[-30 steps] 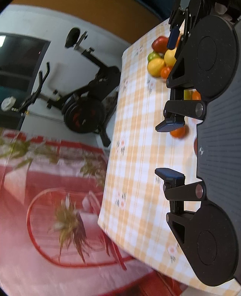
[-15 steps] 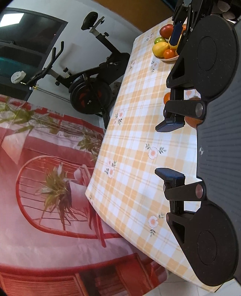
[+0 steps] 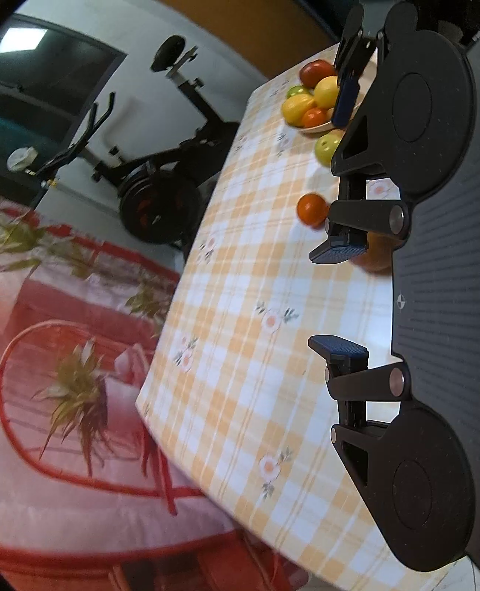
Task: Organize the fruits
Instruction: 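Move the left tool down to the dark red apple on the cloth, then close the left tool around the dark red apple and lift it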
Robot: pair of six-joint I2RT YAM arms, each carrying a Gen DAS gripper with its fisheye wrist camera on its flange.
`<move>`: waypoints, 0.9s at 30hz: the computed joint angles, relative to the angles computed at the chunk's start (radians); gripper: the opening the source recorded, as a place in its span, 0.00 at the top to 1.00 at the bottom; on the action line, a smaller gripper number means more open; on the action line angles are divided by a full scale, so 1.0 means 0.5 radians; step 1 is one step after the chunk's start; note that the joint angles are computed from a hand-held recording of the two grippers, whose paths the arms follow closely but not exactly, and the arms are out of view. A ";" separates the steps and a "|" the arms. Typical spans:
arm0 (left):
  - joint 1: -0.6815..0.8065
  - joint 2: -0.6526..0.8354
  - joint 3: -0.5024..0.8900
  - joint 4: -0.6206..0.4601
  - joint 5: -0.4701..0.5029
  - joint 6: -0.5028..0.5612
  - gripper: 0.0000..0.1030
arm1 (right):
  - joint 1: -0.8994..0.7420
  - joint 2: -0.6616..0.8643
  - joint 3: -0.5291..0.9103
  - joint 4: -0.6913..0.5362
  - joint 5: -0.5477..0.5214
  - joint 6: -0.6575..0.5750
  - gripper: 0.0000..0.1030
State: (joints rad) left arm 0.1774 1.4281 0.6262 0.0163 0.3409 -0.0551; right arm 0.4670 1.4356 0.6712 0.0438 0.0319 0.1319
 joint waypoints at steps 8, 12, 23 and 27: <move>-0.097 0.170 0.026 0.039 0.100 0.024 0.56 | 0.127 0.155 0.003 0.050 -0.082 -0.017 0.50; -0.119 0.263 0.070 0.034 0.162 0.046 0.56 | 0.156 0.229 0.025 0.085 -0.116 -0.052 0.49; -0.132 0.414 0.176 -0.002 0.274 0.051 0.57 | 0.177 0.444 0.122 0.170 -0.184 -0.158 0.46; -0.141 0.462 0.210 -0.032 0.277 0.072 0.57 | 0.168 0.526 0.177 0.202 -0.210 -0.194 0.44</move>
State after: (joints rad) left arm 0.1068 1.6592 0.7312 0.0002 0.4795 -0.0192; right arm 0.5512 1.6985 0.7599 0.1448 -0.0731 0.0350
